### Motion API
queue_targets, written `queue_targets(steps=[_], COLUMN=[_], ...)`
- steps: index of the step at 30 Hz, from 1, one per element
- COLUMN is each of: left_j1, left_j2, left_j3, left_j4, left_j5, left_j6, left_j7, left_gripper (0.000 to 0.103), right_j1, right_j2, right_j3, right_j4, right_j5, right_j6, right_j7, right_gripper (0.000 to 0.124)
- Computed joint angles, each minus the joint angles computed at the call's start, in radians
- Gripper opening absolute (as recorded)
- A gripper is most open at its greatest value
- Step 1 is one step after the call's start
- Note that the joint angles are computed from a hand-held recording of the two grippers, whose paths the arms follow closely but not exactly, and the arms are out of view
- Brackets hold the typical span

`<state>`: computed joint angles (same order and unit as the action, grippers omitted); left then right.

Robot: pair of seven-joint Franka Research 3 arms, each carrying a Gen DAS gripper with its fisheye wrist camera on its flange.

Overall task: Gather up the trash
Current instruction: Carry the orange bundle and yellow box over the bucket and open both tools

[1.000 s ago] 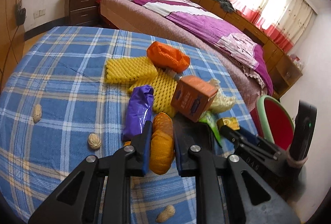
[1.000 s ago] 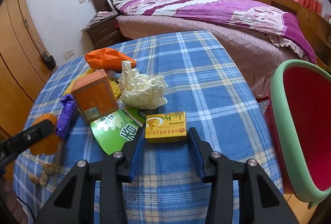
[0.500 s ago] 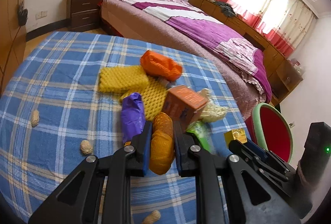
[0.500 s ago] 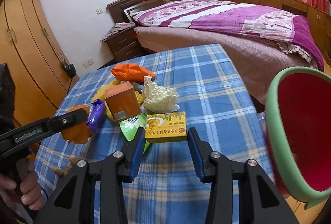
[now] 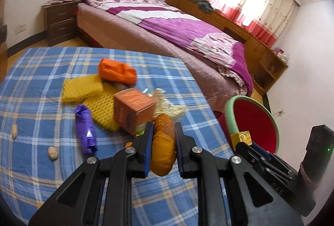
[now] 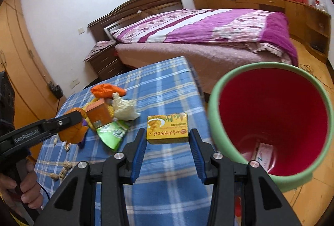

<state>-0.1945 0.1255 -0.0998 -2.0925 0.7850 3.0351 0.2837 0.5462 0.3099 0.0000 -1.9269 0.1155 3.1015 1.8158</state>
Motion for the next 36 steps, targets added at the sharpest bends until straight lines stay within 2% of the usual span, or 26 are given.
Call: queue_targets(steps=[4, 9, 13, 20, 23, 25, 29, 34, 36], left_j1=[-0.01, -0.024, -0.049, -0.072, -0.083, -0.068, -0.085, -0.096, -0.114], left_j2=[0.016, 0.048, 0.088, 0.174, 0.225, 0.264, 0.329, 0.411, 0.436], left_j3=[-0.011, -0.027, -0.03, -0.063, -0.077, -0.114, -0.133, -0.169, -0.164], left_j4=[0.027, 0.068, 0.12, 0.227, 0.288, 0.331, 0.41, 0.517, 0.556], left_j5=[-0.007, -0.058, -0.093, -0.206, -0.256, -0.317, -0.38, -0.458, -0.47], left_j6=[-0.004, 0.003, 0.001, -0.016, -0.034, -0.051, -0.083, -0.14, -0.158], left_j7=[0.037, 0.119, 0.181, 0.357, 0.435, 0.51, 0.618, 0.747, 0.782], left_gripper=[0.019, 0.019, 0.019, 0.019, 0.019, 0.019, 0.019, 0.019, 0.019], right_j1=[0.038, 0.161, 0.234, 0.324, 0.328, 0.353, 0.384, 0.342, 0.322], right_j2=[-0.028, -0.059, -0.077, -0.102, -0.109, -0.111, -0.118, -0.129, -0.133], right_j3=[-0.064, -0.237, -0.35, -0.501, -0.527, -0.568, -0.633, -0.616, -0.602], right_j4=[-0.047, -0.098, -0.129, -0.174, -0.185, -0.189, -0.193, -0.194, -0.194], right_j5=[-0.025, -0.138, -0.241, -0.419, -0.478, -0.542, -0.674, -0.754, -0.779], right_j6=[0.022, 0.042, 0.05, 0.052, 0.044, 0.035, 0.008, -0.028, -0.041], right_j7=[0.056, 0.21, 0.337, 0.544, 0.611, 0.677, 0.805, 0.888, 0.917], right_gripper=[0.045, 0.045, 0.045, 0.045, 0.045, 0.045, 0.045, 0.045, 0.045])
